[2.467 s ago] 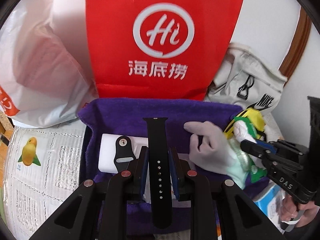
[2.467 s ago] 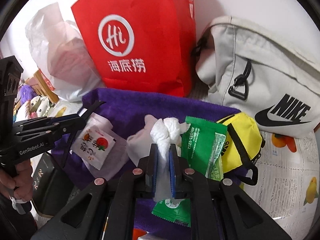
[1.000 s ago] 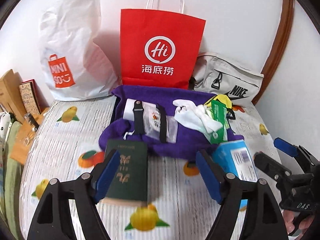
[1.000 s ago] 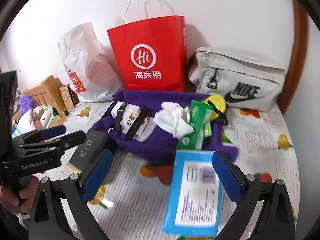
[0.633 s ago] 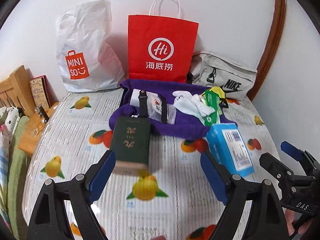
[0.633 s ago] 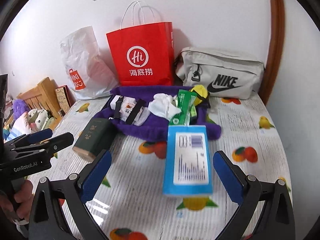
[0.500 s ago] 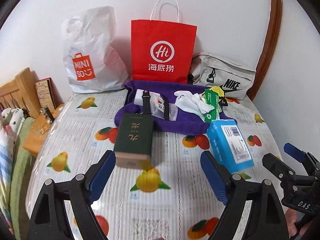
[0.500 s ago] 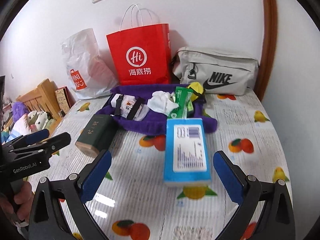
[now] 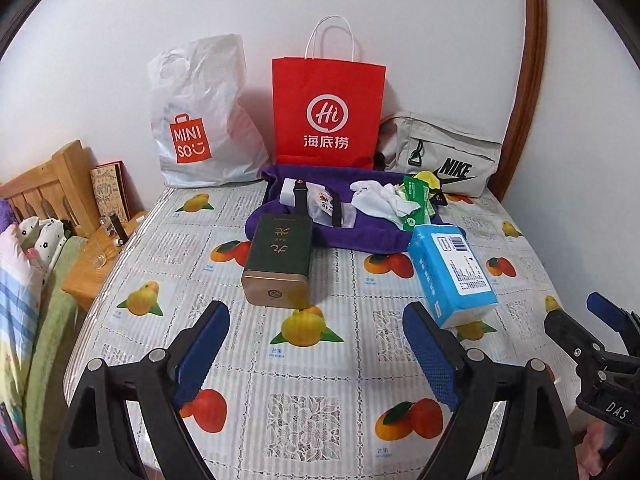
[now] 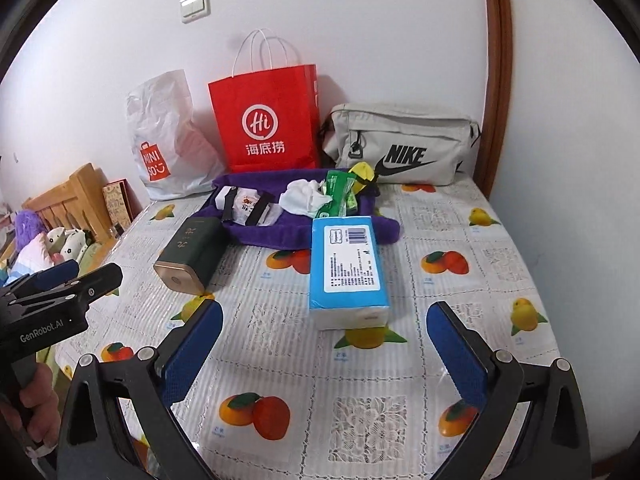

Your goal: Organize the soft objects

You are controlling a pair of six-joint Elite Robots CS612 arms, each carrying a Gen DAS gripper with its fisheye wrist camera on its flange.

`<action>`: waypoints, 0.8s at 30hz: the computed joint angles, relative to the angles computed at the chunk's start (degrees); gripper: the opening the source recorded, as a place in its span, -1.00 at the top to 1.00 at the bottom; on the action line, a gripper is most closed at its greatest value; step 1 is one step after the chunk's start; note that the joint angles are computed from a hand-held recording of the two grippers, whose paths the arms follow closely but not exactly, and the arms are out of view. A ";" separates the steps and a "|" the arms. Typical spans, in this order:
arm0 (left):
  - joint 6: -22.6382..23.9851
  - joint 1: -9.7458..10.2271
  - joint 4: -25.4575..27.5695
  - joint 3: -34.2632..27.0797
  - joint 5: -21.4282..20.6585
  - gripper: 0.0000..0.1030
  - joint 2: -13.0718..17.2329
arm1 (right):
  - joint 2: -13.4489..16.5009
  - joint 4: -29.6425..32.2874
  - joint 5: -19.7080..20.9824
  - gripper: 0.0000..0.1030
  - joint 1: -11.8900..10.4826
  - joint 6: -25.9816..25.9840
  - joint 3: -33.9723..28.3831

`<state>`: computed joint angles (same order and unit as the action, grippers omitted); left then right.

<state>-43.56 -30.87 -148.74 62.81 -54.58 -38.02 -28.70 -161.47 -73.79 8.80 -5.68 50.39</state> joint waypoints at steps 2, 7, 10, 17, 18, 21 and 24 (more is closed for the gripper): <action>-0.17 -0.15 -0.29 0.29 0.40 -0.72 -0.16 | -0.40 -0.65 0.23 -0.97 -0.11 0.21 0.86; -0.43 -0.41 -0.25 0.84 0.87 -0.73 -0.43 | -1.00 -1.29 0.65 -0.97 -0.26 0.08 2.18; -0.73 -0.43 -0.34 1.02 0.84 -0.73 -0.50 | -1.30 -1.79 0.86 -0.97 -0.26 -0.06 2.86; -0.94 -0.56 -0.62 1.56 0.68 -0.74 -0.72 | -1.72 -2.42 0.86 -0.97 -0.27 -0.20 3.71; -0.99 -0.54 -0.56 1.60 0.62 -0.74 -0.75 | -1.75 -2.46 0.91 -0.97 -0.28 -0.16 3.77; -0.78 -0.64 -0.87 1.96 0.63 -0.74 -0.90 | -1.78 -2.30 1.04 -0.97 -0.32 -0.02 3.80; -0.67 -0.73 -0.83 1.92 0.74 -0.74 -0.89 | -1.82 -2.36 0.85 -0.97 -0.31 -0.14 3.88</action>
<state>-44.24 -31.60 -149.57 64.73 -53.84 -38.91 -30.53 -163.83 -72.94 8.49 -5.83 54.26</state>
